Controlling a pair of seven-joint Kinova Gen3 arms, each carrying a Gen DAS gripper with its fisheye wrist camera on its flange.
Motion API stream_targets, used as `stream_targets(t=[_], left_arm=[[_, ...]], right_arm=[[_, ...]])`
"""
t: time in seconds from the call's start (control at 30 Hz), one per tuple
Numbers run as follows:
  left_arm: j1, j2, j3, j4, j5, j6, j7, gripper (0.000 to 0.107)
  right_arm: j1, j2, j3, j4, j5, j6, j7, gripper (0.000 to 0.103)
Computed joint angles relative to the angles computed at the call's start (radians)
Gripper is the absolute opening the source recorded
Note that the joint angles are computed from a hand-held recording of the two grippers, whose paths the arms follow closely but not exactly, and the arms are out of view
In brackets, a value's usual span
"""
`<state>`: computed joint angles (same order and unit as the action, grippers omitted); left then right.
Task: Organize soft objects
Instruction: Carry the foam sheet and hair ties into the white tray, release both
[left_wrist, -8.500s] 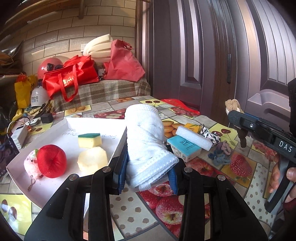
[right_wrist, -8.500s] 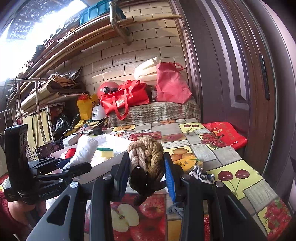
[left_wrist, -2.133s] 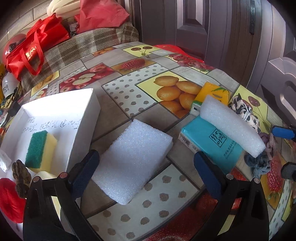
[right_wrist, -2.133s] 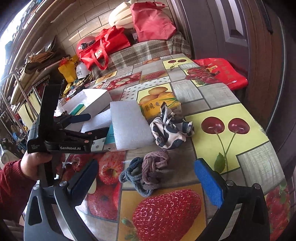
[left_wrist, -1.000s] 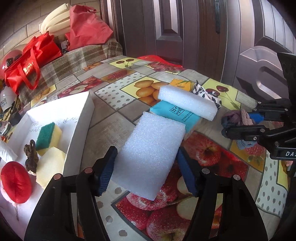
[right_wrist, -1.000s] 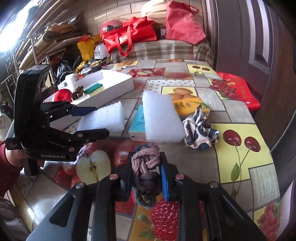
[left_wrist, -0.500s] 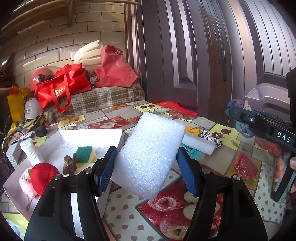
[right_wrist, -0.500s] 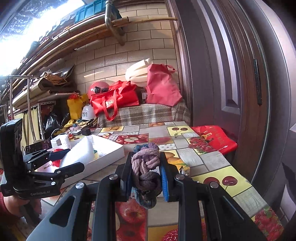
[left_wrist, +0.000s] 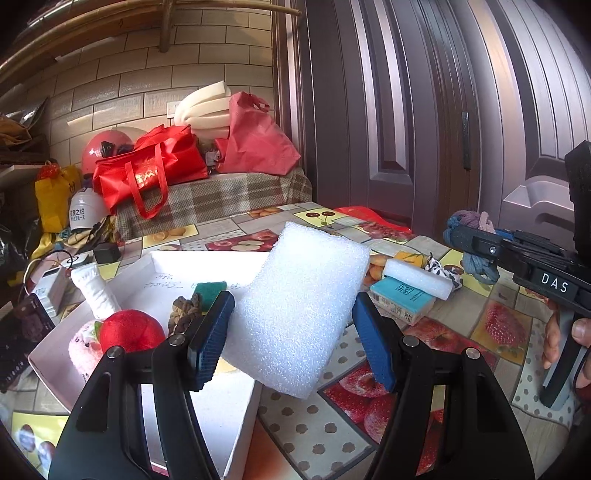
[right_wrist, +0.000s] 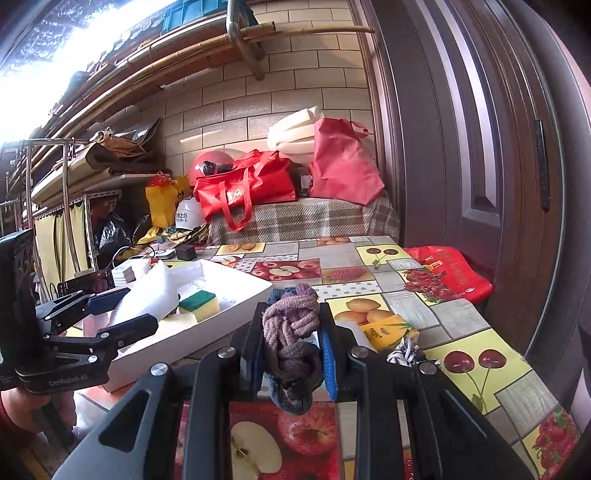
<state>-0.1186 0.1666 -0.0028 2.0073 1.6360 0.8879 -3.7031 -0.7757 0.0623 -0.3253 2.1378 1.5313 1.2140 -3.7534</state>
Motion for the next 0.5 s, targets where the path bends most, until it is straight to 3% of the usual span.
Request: stream_targets(t=[0.37,0.5], left_arm=[[-0.052,0.037,-0.024,-0.035,0.024,-0.005,0.011,0.066],[-0.066,0.056,-0.028,-0.053,0.043,-0.021,-0.008,0.066]], right_arm=[[0.05,0.063,0.049,-0.091,0.011,-0.18,0.033,0.025],[0.046,0.093,0.06,-0.128,0.002,-0.186,0.072,0.025]])
